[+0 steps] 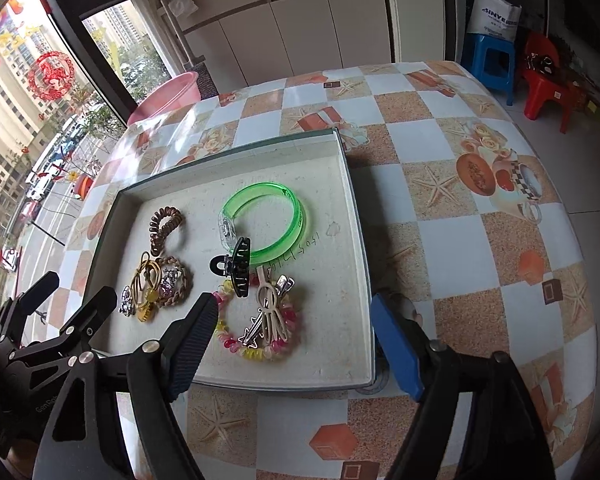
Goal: Organize jewelry
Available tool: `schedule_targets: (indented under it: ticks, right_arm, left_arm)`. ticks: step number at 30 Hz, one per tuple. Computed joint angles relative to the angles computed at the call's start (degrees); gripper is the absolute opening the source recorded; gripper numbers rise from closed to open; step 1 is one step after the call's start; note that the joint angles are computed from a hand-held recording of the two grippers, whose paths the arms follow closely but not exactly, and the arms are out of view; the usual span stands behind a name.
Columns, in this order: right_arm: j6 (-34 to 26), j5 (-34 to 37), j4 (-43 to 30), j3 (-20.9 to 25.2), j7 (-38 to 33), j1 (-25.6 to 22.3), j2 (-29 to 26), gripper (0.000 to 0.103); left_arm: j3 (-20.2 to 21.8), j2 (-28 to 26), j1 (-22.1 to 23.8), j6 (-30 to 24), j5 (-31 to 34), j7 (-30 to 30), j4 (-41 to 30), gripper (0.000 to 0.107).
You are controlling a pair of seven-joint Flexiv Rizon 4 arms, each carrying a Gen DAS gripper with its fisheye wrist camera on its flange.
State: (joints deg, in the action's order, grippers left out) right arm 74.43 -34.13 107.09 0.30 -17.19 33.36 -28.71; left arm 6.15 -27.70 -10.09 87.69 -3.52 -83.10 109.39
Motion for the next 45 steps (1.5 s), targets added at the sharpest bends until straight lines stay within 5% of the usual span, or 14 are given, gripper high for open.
schedule_targets:
  ticks: [9, 11, 16, 24, 37, 45]
  right_arm:
    - [-1.94, -0.83, -0.31, 0.4, -0.86, 0.86, 0.14, 0.09]
    - [-1.75, -1.19, 0.01, 0.29, -0.28, 1.11, 0.22, 0.103]
    - [-0.94, -6.87, 1.6, -2.63, 3.62, 3.51, 0.97, 0.103]
    - [-2.57, -5.07, 3.78, 1.35, 2.62, 2.01, 2.25, 0.103]
    - [-5.47, -32.27, 13.74, -2.66, 28.29, 6.0, 10.69, 0.103]
    - [-13.91, -42.98, 15.63, 2.59, 37.93, 4.73, 14.73, 0.103]
  left_arm:
    - [1.17, 1.81, 0.23, 0.79, 0.96, -1.2, 2.97, 0.103]
    - [0.18, 2.4, 1.14, 0.74, 0.47, -0.8, 3.78, 0.103]
    - [-1.53, 3.75, 2.77, 1.75, -0.45, 0.31, 6.03, 0.103]
    - [-3.48, 6.91, 4.47, 4.03, -1.72, 1.94, 11.05, 0.103]
    - [-12.18, 14.87, 11.69, 13.51, -4.3, 3.54, 25.94, 0.103]
    - [-6.72, 17.75, 6.82, 16.84, -3.62, 1.89, 30.62, 0.103]
